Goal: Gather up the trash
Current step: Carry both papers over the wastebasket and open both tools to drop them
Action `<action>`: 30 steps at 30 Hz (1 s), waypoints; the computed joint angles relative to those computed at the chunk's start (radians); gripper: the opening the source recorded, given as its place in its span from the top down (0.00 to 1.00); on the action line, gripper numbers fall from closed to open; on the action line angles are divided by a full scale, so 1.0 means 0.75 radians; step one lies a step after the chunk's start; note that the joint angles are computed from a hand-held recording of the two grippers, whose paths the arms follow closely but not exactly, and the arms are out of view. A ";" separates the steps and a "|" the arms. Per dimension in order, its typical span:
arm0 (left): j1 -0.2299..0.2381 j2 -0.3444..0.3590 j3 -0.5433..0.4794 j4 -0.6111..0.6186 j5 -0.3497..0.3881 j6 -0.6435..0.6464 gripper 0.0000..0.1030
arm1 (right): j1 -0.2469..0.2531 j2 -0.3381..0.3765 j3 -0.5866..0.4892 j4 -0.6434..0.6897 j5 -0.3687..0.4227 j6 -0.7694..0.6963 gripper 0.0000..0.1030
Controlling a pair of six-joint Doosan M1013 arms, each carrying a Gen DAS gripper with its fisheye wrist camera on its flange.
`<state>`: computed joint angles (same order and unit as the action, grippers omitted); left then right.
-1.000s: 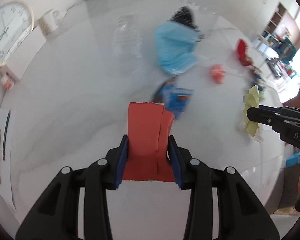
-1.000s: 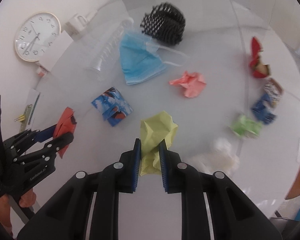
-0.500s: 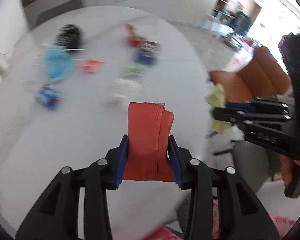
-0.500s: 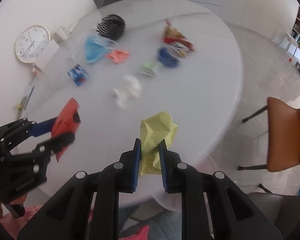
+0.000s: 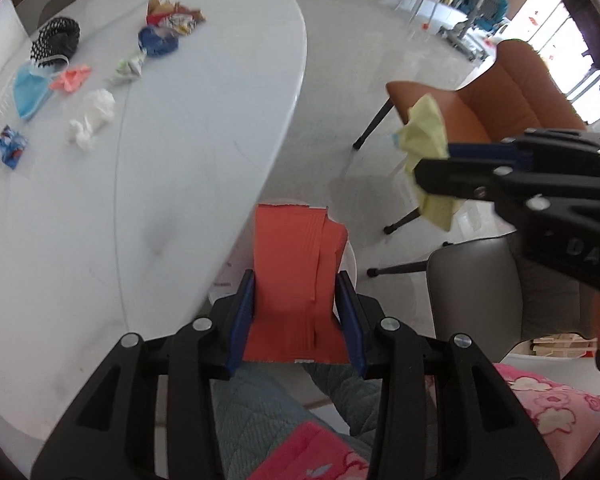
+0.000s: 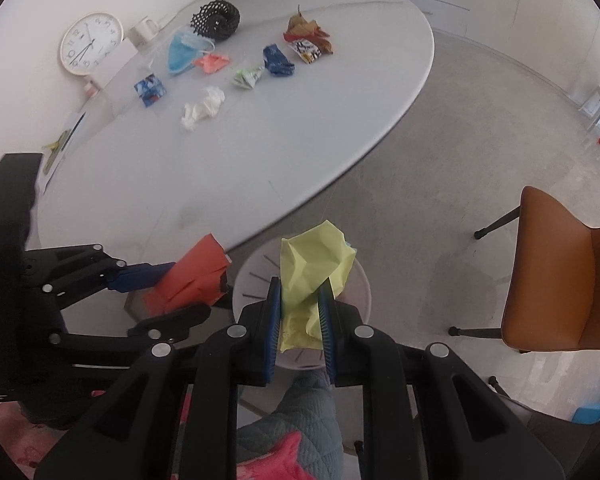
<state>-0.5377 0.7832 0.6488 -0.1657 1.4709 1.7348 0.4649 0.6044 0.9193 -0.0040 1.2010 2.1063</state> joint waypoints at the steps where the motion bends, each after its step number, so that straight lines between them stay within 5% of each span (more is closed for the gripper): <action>1: -0.005 -0.002 0.005 0.007 0.004 -0.011 0.58 | -0.003 -0.006 0.011 0.008 -0.005 -0.013 0.82; 6: -0.023 -0.021 0.038 0.061 -0.028 -0.053 0.40 | -0.016 -0.025 0.058 0.051 -0.034 -0.062 0.82; 19: -0.029 -0.041 0.046 0.121 -0.044 -0.060 0.32 | -0.016 -0.022 0.072 0.097 -0.074 -0.106 0.81; 30: 0.030 -0.109 0.069 0.194 -0.103 -0.187 0.19 | -0.015 0.025 0.032 0.207 -0.048 -0.231 0.80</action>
